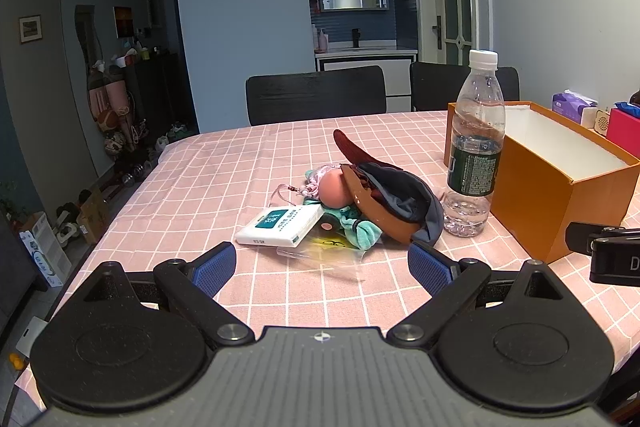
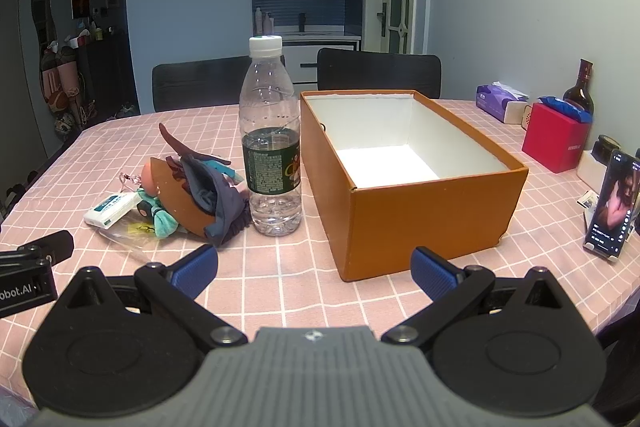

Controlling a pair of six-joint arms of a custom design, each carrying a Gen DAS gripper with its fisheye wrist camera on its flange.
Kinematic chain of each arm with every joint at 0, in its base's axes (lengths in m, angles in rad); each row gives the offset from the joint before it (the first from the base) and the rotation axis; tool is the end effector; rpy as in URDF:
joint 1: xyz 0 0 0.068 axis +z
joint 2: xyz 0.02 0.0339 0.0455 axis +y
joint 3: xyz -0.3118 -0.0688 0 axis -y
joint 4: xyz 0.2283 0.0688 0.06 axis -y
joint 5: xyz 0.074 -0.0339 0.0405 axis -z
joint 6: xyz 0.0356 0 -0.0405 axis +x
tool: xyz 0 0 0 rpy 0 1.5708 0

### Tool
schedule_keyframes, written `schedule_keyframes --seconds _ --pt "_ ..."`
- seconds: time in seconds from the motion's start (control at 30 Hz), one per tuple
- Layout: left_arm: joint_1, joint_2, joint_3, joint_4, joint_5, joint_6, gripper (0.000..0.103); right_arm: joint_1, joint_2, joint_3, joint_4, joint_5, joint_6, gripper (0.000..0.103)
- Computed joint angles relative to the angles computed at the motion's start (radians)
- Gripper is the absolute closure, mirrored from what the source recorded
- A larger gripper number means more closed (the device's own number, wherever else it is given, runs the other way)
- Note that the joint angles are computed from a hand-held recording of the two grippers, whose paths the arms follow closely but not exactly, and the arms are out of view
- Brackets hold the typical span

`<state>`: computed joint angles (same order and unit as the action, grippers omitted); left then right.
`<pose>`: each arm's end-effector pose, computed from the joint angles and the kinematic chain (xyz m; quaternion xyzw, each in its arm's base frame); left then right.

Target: Organize soft objects

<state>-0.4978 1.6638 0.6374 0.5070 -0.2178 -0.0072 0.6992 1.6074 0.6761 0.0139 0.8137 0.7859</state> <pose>0.2786 -0.1427 0.2057 0.1559 0.8474 -0.0336 0.5065 0.2276 0.1576 0.1995 0.1646 0.8635 -0.0768 0.4706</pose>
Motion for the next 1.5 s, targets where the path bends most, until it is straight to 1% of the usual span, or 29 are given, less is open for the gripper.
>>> schedule_keyframes --seconds 0.47,0.67,0.73,0.83,1.0,1.03,1.07,1.1,1.13,1.17,1.2,1.23,1.27,1.3,1.37,1.43,1.5 --pt "-0.002 -0.004 0.001 0.000 0.003 -0.001 0.000 0.006 -0.008 -0.006 -0.002 0.012 0.005 0.002" --pt "0.000 -0.002 0.005 0.001 0.018 0.007 0.000 0.003 -0.012 -0.009 0.002 0.005 -0.002 0.002" --pt "0.013 0.004 0.010 0.004 0.051 0.024 0.000 -0.010 -0.015 -0.035 0.074 -0.019 -0.046 0.002" --pt "0.041 0.022 0.032 0.006 0.120 0.046 0.000 -0.052 -0.009 -0.083 0.231 -0.098 -0.148 0.002" --pt "0.094 0.080 0.088 0.011 0.218 0.072 0.001 -0.119 0.075 -0.060 0.383 -0.228 -0.288 0.003" --pt "0.104 0.097 0.105 0.005 0.230 0.082 0.004 -0.126 0.102 -0.043 0.403 -0.238 -0.324 0.004" --pt "0.113 0.115 0.123 0.000 0.239 0.092 0.011 -0.130 0.130 -0.024 0.419 -0.248 -0.361 0.004" --pt "0.125 0.132 0.140 -0.006 0.253 0.104 0.013 -0.137 0.155 -0.011 0.446 -0.267 -0.402 0.009" --pt "0.137 0.155 0.165 -0.020 0.270 0.121 0.017 -0.144 0.177 0.008 0.457 -0.286 -0.433 0.016" --pt "0.150 0.179 0.190 -0.035 0.289 0.141 0.022 -0.154 0.203 0.037 0.449 -0.313 -0.452 0.019" --pt "0.162 0.204 0.219 -0.055 0.306 0.164 0.023 -0.164 0.228 0.069 0.437 -0.340 -0.465 0.024" --pt "0.173 0.228 0.244 -0.070 0.323 0.191 0.027 -0.174 0.253 0.099 0.426 -0.364 -0.476 0.029" --pt "0.182 0.257 0.278 -0.093 0.336 0.218 0.030 -0.183 0.280 0.131 0.417 -0.389 -0.488 0.031" --pt "0.190 0.284 0.314 -0.118 0.344 0.243 0.032 -0.189 0.310 0.164 0.408 -0.409 -0.500 0.035" --pt "0.205 0.335 0.366 -0.133 0.364 0.297 0.033 -0.205 0.363 0.230 0.382 -0.452 -0.527 0.039" --pt "0.216 0.384 0.422 -0.160 0.369 0.350 0.033 -0.216 0.410 0.289 0.365 -0.486 -0.556 0.047" --pt "0.226 0.431 0.476 -0.181 0.375 0.392 0.033 -0.232 0.447 0.343 0.341 -0.515 -0.572 0.049"
